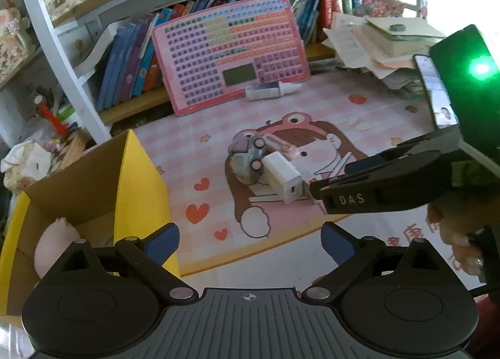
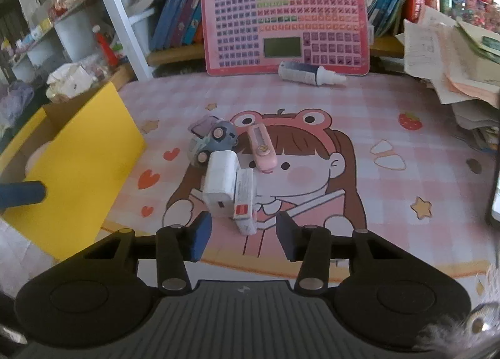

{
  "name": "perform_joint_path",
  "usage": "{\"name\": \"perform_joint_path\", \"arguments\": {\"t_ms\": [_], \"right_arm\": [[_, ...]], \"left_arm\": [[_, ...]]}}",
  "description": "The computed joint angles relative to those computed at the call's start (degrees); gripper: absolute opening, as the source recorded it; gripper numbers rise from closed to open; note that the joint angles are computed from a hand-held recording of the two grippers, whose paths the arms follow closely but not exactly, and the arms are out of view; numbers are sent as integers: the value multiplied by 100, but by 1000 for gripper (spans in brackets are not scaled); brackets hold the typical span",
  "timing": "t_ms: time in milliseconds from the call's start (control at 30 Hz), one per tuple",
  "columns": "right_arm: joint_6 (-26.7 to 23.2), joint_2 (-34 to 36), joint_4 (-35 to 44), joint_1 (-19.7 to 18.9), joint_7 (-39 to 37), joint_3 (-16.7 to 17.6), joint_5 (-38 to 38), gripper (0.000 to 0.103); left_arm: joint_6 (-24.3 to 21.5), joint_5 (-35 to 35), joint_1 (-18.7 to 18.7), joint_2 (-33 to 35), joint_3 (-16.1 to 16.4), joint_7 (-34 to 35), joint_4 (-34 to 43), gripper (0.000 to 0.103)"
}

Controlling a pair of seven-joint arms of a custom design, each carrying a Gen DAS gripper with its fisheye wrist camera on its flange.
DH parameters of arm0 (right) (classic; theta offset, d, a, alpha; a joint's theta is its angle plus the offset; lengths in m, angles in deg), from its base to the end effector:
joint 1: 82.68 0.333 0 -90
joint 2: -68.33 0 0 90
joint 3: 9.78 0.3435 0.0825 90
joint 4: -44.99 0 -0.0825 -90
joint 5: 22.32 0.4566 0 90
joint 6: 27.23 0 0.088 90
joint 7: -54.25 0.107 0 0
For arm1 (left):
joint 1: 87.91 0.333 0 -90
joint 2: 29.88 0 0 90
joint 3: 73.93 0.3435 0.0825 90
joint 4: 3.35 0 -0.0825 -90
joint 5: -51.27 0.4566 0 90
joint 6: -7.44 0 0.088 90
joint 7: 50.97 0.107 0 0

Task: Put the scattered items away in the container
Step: 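Move the right tool to the white-and-red small box and grasp it, then lower the left tool onto the white charger and close its gripper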

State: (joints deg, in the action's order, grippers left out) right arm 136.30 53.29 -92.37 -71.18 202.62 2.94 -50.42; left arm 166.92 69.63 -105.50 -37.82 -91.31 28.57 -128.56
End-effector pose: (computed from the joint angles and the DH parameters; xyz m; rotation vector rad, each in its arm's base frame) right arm 0.4939 0.2548 0.4787 -1.5794 1.8553 -0.5098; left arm 0.4925 -0.3692 0.5220 -1.0680 2.2933 -0.7529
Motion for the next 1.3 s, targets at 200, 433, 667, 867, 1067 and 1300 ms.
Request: {"name": "perform_joint_path", "arguments": {"t_ms": [200,433,667,867,1067,1300], "right_arm": [[-47,417,241,103,-394,-220,86,29],[209,407,130,4,-317,-225,-129,14],[-133,-203,-314,-168,-57,-155,-293,14],[-217,-509,-608,-194,-240,-103,-55,14],[-227,-456,-586,-220,-434,-83,149,14],[-161,-333,-497,-290,-471,-55,144,15]], "left_arm": [[-218,413,72,205,-53,-512,235,99],[-270,725,-58,633,-2,-778,658,99],[-257,128,-245,1129,90,-688,1138,98],[-364,-327,-408,1620,182,-1014,1594,87],[-809,-151,-623,2126,339,-1603,2131,58],[-907,-392,-615,2361,320,-1522,2333,38]]}}
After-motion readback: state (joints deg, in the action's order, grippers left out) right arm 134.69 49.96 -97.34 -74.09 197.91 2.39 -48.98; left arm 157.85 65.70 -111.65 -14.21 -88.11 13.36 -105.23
